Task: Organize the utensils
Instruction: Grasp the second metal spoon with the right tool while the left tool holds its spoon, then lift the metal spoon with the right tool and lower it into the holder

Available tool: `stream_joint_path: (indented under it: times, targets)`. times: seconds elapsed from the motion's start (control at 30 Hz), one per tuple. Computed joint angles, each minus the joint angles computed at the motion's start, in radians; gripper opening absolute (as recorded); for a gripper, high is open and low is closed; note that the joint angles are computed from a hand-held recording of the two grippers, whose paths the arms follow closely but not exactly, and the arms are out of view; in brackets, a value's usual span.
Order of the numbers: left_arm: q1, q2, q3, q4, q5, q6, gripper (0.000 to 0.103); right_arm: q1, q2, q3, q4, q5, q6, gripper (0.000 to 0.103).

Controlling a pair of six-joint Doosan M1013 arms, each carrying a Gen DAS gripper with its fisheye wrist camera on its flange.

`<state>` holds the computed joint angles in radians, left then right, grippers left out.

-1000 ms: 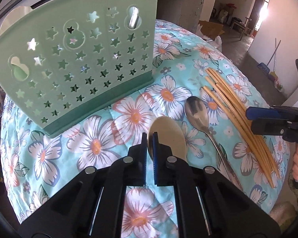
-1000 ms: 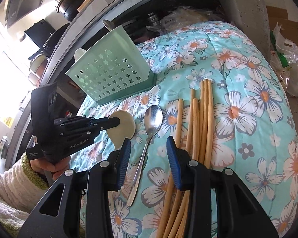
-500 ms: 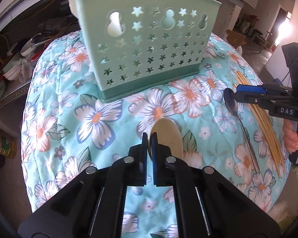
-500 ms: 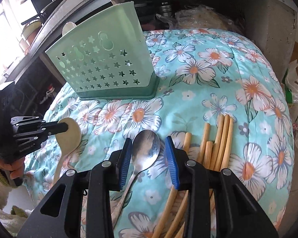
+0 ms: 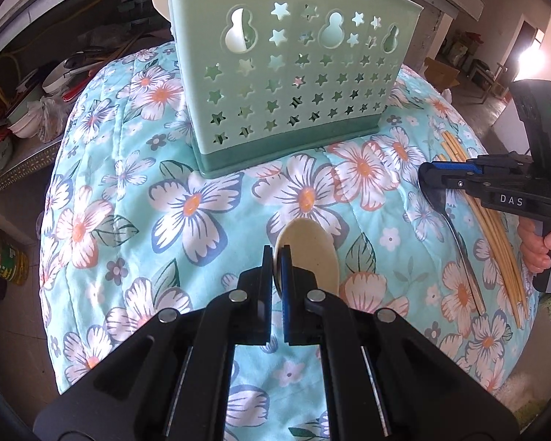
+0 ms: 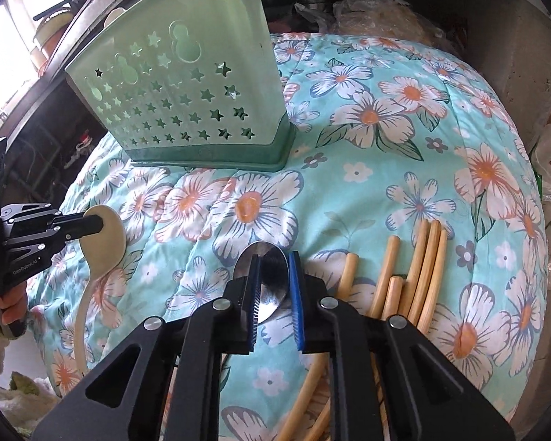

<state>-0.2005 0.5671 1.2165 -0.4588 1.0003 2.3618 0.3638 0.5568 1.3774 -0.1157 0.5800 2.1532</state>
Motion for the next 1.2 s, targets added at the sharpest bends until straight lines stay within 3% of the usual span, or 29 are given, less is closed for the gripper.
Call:
stream_joint_path:
  times: [0.2, 0.53, 0.83, 1.2]
  targets:
    - [-0.006, 0.000, 0.002, 0.005, -0.006, -0.006, 0.003, 0.006, -0.007, 0.003, -0.012, -0.002, 0.021, 0.005]
    - [-0.003, -0.013, 0.015, -0.009, -0.021, -0.003, 0.003, 0.031, -0.047, 0.029, -0.125, -0.019, 0.146, 0.002]
    - [0.008, -0.038, 0.032, -0.050, -0.050, 0.025, 0.003, 0.060, -0.108, 0.069, -0.353, -0.047, 0.356, 0.002]
    - [0.020, -0.059, 0.057, -0.085, -0.069, 0.045, 0.003, 0.092, -0.153, 0.071, -0.605, -0.026, 0.541, 0.002]
